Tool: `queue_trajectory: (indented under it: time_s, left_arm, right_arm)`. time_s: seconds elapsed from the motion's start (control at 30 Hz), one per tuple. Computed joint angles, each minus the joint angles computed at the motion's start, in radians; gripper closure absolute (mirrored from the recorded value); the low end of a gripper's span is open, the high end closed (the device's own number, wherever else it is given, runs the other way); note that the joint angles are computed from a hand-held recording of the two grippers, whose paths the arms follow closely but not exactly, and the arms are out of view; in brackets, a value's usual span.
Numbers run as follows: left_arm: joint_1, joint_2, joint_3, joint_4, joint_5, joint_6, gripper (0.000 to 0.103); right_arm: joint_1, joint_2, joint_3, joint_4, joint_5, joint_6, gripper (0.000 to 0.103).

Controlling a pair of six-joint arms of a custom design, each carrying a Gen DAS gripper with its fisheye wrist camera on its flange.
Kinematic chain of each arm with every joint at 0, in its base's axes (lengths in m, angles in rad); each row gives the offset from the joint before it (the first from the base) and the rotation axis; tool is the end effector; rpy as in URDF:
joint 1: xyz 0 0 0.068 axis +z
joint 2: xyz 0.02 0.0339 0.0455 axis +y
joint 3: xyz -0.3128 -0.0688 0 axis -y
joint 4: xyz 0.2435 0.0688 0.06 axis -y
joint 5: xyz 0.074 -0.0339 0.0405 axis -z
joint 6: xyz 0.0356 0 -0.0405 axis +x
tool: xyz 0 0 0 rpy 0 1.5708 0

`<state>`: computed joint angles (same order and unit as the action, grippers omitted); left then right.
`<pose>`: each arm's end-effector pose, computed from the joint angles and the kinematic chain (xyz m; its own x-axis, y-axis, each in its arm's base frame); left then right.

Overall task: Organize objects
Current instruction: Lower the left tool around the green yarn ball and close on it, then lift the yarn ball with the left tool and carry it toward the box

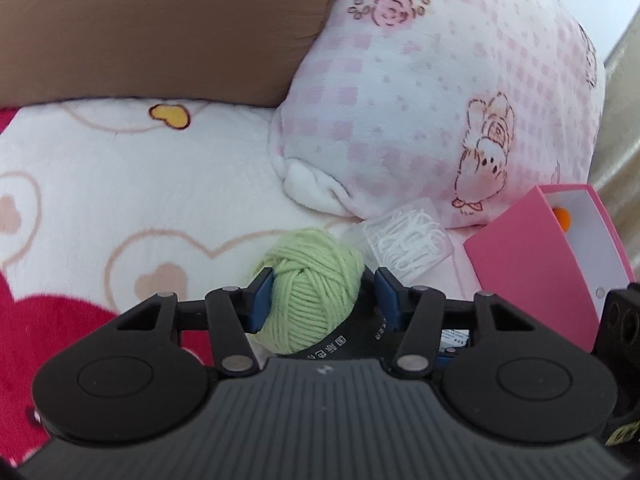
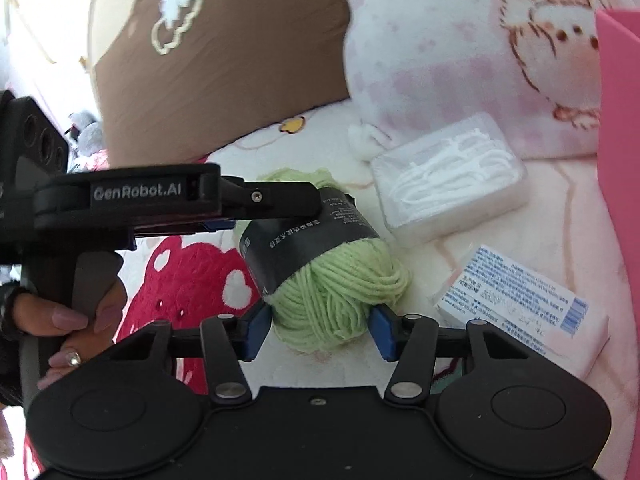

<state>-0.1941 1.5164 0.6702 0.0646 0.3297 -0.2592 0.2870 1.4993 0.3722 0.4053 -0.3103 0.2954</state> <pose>0.2782 -0.0664 0.2074 -0.7727 -0.0953 -0.6276 0.2172 0.8893 -0.4024 0.2246 0.0776 0.1600 -0.7487 0.0681 -0.6594 -0.2837 0.8661 0.4115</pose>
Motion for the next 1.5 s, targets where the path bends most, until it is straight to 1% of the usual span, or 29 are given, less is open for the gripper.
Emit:
queue_trajectory:
  time_s: [0.1,0.17,0.23,0.3,0.43,0.57,0.63,0.7,0.77,0.83,0.9,0.97,1.07,1.17,1.2,1.23,1.37,1.43,1.5]
  left_arm:
    - [0.013,-0.013,0.020,-0.060,0.019,-0.004,0.050]
    - [0.017,-0.026,0.038,-0.111,0.029,0.010,0.050]
    - [0.009,-0.049,0.045,-0.146,0.023,0.047,0.050]
    - [-0.007,-0.082,0.029,-0.149,0.001,0.086,0.050]
    - [0.004,-0.109,-0.001,-0.157,0.027,0.037,0.050]
    - [0.006,-0.133,-0.035,-0.147,0.042,0.006,0.049]
    - [0.014,-0.139,-0.046,-0.151,0.064,-0.040,0.049]
    - [0.031,-0.140,-0.045,-0.184,0.102,-0.094,0.048]
    - [0.049,-0.142,-0.050,-0.200,0.142,-0.142,0.048]
    - [0.054,-0.146,-0.042,-0.240,0.162,-0.166,0.047]
    - [0.043,-0.163,-0.042,-0.268,0.154,-0.174,0.047]
    - [0.029,-0.175,-0.038,-0.308,0.149,-0.184,0.046]
    - [0.001,-0.205,-0.065,-0.313,0.138,-0.232,0.046]
    - [-0.024,-0.244,-0.093,-0.320,0.132,-0.316,0.046]
    - [-0.030,-0.261,-0.104,-0.323,0.128,-0.351,0.046]
    - [-0.036,-0.280,-0.115,-0.324,0.122,-0.377,0.045]
    - [-0.078,-0.343,-0.132,-0.355,0.062,-0.430,0.045]
    - [-0.105,-0.361,-0.138,-0.366,0.041,-0.456,0.045]
    - [-0.139,-0.377,-0.139,-0.378,0.008,-0.463,0.045]
  right_arm:
    - [0.006,-0.007,-0.012,0.008,0.008,-0.060,0.044]
    - [0.008,-0.034,0.000,-0.040,0.012,-0.069,0.044]
    - [0.009,-0.066,0.030,-0.128,0.006,-0.068,0.044]
    - [0.004,-0.077,0.051,-0.182,-0.021,-0.079,0.043]
    - [-0.036,-0.086,0.037,-0.194,-0.083,-0.093,0.041]
    - [-0.032,-0.117,0.030,-0.227,-0.082,-0.113,0.041]
    - [-0.019,-0.146,0.026,-0.246,-0.061,-0.123,0.040]
    - [-0.001,-0.179,0.020,-0.264,-0.036,-0.137,0.038]
    - [0.028,-0.214,0.004,-0.259,0.012,-0.152,0.035]
    - [0.064,-0.241,-0.006,-0.260,0.062,-0.174,0.032]
    - [0.082,-0.257,-0.010,-0.267,0.082,-0.176,0.030]
    - [0.079,-0.269,-0.009,-0.286,0.075,-0.169,0.026]
    - [0.094,-0.313,-0.030,-0.311,0.090,-0.183,0.023]
    - [0.178,-0.375,-0.064,-0.322,0.194,-0.233,0.021]
    - [0.224,-0.386,-0.083,-0.296,0.247,-0.260,0.021]
    - [0.252,-0.390,-0.096,-0.278,0.278,-0.270,0.019]
    - [0.294,-0.399,-0.103,-0.288,0.301,-0.239,0.017]
    - [0.330,-0.414,-0.104,-0.312,0.336,-0.241,0.017]
    - [0.332,-0.416,-0.104,-0.324,0.333,-0.230,0.015]
